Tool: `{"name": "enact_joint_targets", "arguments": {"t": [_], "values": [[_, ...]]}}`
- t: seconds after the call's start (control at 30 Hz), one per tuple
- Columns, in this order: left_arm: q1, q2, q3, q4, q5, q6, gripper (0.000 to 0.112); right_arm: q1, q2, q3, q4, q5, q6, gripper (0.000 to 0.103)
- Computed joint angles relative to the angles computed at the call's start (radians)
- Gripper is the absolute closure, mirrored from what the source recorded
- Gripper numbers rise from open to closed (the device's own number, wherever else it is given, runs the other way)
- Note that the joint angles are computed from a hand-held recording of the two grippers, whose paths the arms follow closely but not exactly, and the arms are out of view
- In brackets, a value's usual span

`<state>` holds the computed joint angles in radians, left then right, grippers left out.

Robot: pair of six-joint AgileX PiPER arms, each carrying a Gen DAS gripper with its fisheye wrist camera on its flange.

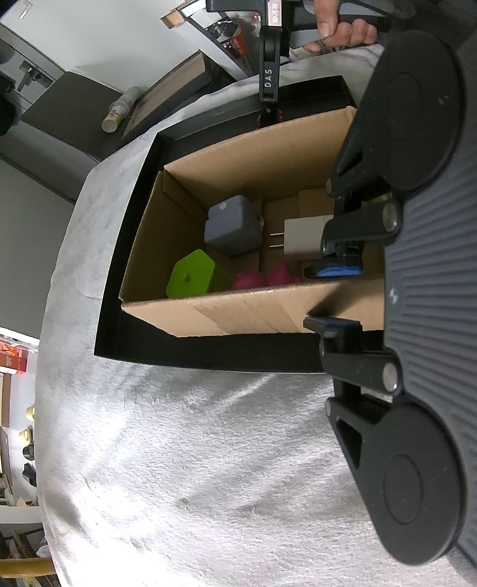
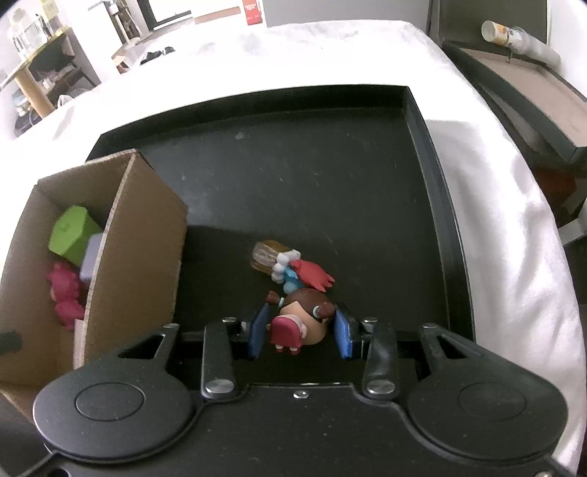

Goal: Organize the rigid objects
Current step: 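Move the right tool back over the brown-haired doll figurine, then close the right gripper on the brown-haired doll and lift it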

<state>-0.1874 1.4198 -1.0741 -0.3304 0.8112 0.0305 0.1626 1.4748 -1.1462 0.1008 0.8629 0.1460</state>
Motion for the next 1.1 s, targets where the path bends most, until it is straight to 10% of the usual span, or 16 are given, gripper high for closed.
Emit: {"name": "enact_joint_targets", "arguments": {"t": [1.1], "values": [[0.053, -0.015, 0.031, -0.107, -0.01, 0.109, 0.092, 0.175, 0.039, -0.332, -0.089, 0.082, 0.079, 0.065]]}}
